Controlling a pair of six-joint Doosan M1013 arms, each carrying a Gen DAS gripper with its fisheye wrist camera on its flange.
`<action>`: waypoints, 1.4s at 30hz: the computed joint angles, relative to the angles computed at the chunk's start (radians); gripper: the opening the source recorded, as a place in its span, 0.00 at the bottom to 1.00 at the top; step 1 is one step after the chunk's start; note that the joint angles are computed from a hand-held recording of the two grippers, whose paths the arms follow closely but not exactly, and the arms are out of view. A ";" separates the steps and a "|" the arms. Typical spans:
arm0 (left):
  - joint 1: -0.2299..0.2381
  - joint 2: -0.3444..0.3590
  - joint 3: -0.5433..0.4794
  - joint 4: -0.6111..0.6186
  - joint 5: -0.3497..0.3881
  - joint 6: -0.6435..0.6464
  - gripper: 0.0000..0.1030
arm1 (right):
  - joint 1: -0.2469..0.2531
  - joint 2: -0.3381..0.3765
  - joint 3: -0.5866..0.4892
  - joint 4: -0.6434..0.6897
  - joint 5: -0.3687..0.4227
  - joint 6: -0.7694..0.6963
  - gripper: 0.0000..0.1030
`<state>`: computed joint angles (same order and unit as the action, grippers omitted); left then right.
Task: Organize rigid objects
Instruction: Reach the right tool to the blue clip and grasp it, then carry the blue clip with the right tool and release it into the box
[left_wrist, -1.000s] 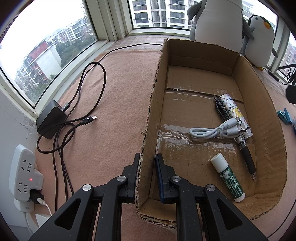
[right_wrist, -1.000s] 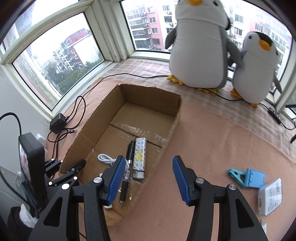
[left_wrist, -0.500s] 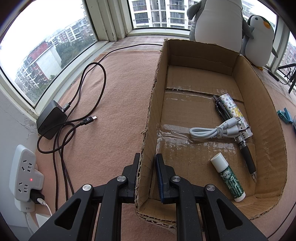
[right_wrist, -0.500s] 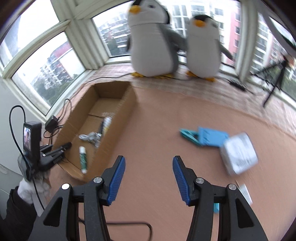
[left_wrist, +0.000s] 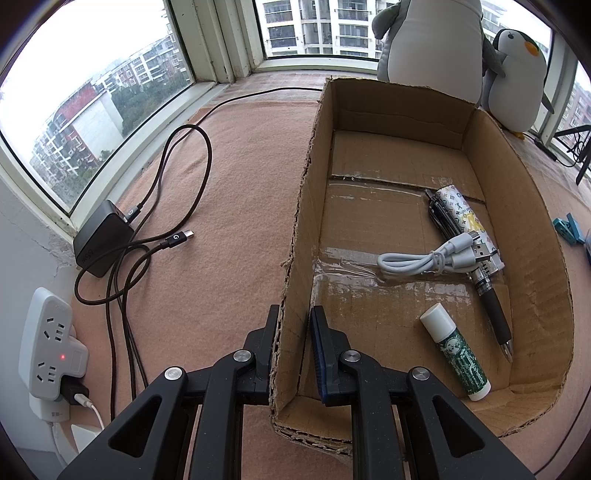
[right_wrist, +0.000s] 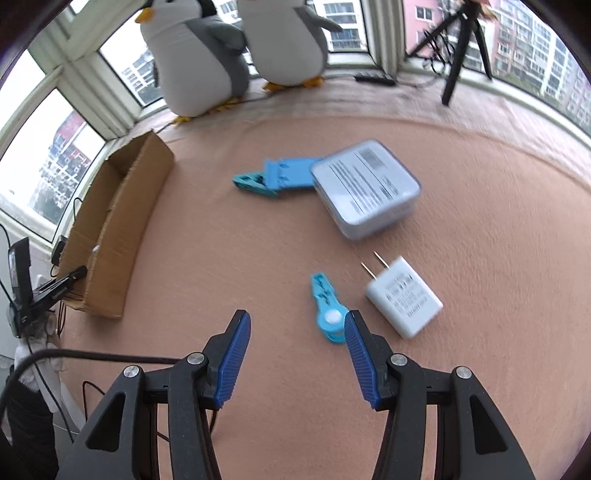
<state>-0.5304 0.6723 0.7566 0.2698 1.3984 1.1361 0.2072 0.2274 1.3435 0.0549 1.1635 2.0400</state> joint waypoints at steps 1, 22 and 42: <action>0.000 0.000 -0.001 0.000 0.000 0.000 0.16 | -0.002 -0.001 0.006 0.001 0.001 0.003 0.47; -0.001 0.000 -0.002 0.002 0.003 0.000 0.16 | -0.018 0.047 -0.007 -0.010 0.032 -0.008 0.20; -0.002 -0.001 -0.001 0.004 0.005 -0.002 0.16 | 0.002 0.055 -0.058 -0.044 0.009 -0.031 0.17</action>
<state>-0.5325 0.6713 0.7559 0.2735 1.4038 1.1345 0.2094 0.2820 1.2856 0.0111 1.1730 2.0087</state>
